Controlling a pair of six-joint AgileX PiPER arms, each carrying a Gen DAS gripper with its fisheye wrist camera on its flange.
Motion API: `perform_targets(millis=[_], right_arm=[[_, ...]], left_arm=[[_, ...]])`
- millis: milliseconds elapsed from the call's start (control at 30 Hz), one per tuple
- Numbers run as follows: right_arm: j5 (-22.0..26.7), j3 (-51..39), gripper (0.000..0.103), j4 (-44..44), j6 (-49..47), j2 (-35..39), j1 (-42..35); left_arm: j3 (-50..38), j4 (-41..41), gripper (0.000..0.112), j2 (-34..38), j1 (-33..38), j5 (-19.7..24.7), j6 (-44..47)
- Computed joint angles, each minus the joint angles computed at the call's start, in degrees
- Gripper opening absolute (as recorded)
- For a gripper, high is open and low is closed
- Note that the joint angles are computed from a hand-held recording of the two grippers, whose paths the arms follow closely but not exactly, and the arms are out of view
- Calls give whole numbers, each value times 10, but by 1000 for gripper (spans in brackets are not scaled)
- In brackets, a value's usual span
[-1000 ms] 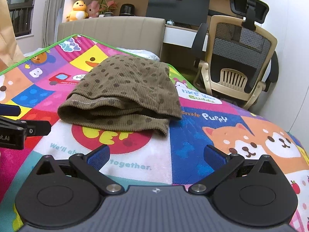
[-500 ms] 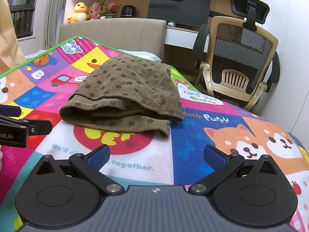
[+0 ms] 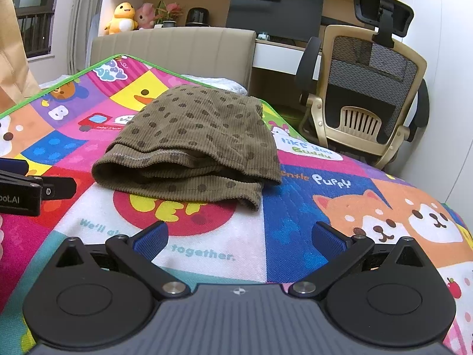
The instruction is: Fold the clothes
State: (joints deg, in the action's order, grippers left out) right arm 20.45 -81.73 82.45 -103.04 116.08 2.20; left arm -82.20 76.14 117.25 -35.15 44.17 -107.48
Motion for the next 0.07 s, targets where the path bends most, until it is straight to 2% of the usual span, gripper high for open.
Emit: perform_targets(millis=[67], right_arm=[[0,0,103,0,-2,-1,0]], left_arm=[[2,3,103,-1,-1,7,-9]])
